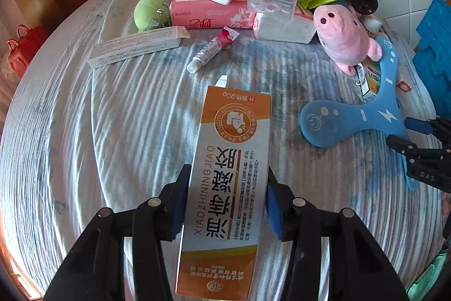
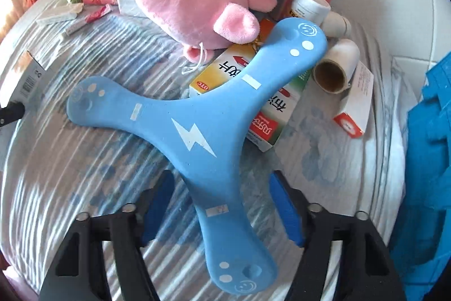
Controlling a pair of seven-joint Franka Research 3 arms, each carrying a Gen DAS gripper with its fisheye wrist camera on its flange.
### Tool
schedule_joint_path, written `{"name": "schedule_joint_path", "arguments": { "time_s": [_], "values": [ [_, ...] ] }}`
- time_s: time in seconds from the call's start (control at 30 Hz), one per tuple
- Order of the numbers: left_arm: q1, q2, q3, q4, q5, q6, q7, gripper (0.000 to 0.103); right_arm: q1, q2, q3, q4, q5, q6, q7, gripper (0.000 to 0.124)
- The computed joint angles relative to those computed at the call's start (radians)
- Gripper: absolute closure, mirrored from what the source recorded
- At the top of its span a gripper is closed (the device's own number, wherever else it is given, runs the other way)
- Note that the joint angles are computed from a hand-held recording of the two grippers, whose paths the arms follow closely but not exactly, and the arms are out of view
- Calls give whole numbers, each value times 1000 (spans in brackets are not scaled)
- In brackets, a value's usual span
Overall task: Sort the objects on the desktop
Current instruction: 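Grasp the orange-white ointment box with left tool while right tool grasps blue boomerang, then carry the ointment box and boomerang into the blue crate and release both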
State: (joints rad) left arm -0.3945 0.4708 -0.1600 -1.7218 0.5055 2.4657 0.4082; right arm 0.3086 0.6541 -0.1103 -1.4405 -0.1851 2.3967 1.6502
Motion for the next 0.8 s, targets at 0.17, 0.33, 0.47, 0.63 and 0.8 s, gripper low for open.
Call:
{"name": "schedule_joint_path", "arguments": {
  "time_s": [0.17, 0.33, 0.47, 0.63, 0.8],
  "values": [
    [-34, 3, 4, 37, 22, -26, -36, 56, -5, -13, 4, -25, 14, 47, 7, 86],
    [-65, -53, 20, -8, 110, -15, -121, 56, -4, -143, -2, -166, 27, 181, 50, 88],
    [-75, -93, 16, -24, 181, -15, -175, 56, 34, -259, -34, -286, -49, 293, 124, 88],
    [-95, -121, 11, 10, 294, -24, -230, 56, 106, -408, -96, -403, -286, 400, 352, 88],
    [-125, -109, -4, 118, 376, -32, -202, 56, 116, -555, -115, -473, -529, 393, 585, 88]
  ]
}}
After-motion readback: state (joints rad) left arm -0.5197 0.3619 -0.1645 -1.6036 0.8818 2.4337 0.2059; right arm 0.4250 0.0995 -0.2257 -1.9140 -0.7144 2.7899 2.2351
